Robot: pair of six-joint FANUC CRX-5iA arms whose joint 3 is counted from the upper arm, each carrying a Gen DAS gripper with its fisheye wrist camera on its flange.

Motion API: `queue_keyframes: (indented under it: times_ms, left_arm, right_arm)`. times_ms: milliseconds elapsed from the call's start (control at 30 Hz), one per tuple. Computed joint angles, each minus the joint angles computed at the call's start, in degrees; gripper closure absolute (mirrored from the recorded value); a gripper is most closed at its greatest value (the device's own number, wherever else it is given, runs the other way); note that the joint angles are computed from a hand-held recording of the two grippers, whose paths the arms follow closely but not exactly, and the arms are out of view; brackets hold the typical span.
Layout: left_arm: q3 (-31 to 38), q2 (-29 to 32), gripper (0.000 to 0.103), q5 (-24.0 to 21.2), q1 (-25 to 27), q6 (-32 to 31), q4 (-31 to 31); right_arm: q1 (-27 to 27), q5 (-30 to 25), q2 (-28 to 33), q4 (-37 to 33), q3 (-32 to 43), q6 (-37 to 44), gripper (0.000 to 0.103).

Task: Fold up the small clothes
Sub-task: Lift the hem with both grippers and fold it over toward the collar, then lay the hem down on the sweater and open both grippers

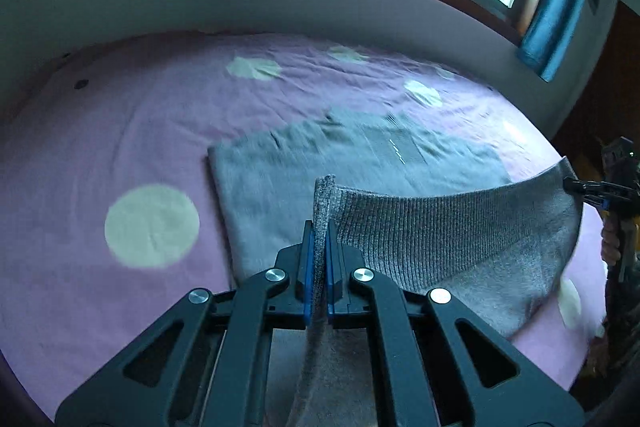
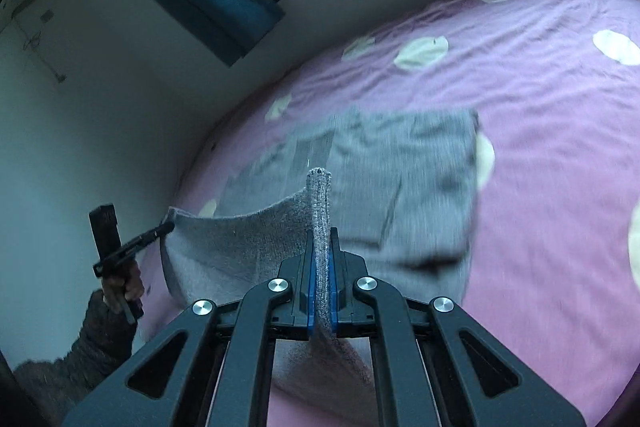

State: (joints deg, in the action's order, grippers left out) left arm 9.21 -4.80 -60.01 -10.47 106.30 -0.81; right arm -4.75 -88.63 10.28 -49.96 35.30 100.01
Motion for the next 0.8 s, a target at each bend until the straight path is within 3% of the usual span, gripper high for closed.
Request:
queue_keyframes:
  times_ms: [500,633,800]
  left_arm:
    - [21.43,20.53,0.099,-3.56,3.63,3.10,-4.97]
    - [23.74,24.31,0.099,-4.79,4.23,4.39,-6.23]
    - [22.16,25.93,0.099,-4.60,5.47,5.28,-5.64]
  right_arm:
    - [7.61,1.45,24.84,9.95,29.87,-13.64,0.099]
    - [8.93,-0.68,31.55,12.95,36.74,-17.72,0.099]
    - [9.51,-1.66,34.38,15.19,37.44,-19.14,0.099]
